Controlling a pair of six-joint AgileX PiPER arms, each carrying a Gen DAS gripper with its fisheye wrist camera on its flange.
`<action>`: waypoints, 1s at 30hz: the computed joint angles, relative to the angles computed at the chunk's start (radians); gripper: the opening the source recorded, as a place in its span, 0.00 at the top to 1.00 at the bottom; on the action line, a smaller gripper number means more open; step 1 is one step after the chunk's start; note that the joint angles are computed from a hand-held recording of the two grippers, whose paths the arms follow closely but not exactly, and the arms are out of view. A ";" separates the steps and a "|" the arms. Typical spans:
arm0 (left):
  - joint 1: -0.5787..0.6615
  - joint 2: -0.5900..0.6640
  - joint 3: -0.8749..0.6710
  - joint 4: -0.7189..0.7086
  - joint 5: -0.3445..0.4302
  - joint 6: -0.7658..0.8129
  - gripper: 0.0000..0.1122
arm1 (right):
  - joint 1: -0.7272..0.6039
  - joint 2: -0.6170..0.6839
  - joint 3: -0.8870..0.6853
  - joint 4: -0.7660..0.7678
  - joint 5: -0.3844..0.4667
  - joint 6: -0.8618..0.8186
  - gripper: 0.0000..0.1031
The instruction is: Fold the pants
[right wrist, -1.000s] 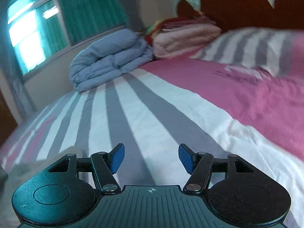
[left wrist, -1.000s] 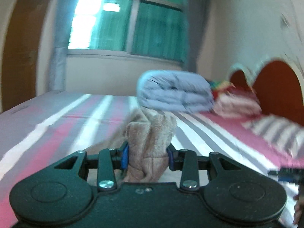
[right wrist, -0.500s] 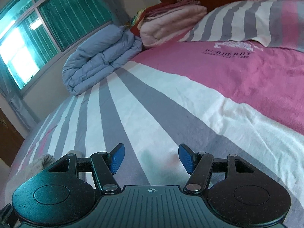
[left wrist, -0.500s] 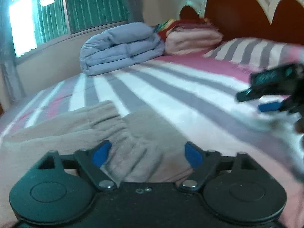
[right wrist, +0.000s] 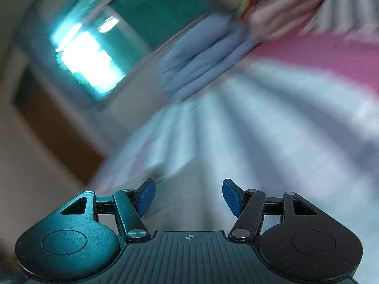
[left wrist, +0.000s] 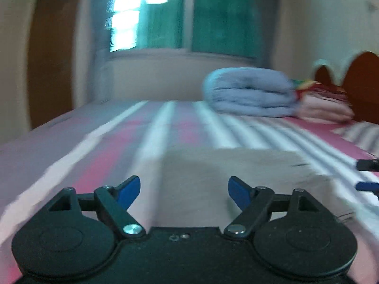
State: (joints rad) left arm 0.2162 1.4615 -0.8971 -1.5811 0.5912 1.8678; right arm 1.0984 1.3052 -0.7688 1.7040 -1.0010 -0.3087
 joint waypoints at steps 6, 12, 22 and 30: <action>0.192 0.079 -0.029 0.031 0.030 -0.065 0.30 | -0.159 0.111 -0.063 -0.196 0.338 0.202 0.17; 0.250 0.118 -0.079 0.114 0.093 -0.213 0.29 | -0.233 0.214 -0.172 -0.121 0.434 0.039 0.34; 0.244 0.175 -0.122 0.110 0.087 -0.301 0.27 | -0.172 0.217 -0.145 -0.035 0.214 0.071 0.71; 0.210 0.164 -0.104 0.120 0.078 -0.255 0.27 | -0.241 0.232 -0.120 -0.090 0.329 0.143 0.50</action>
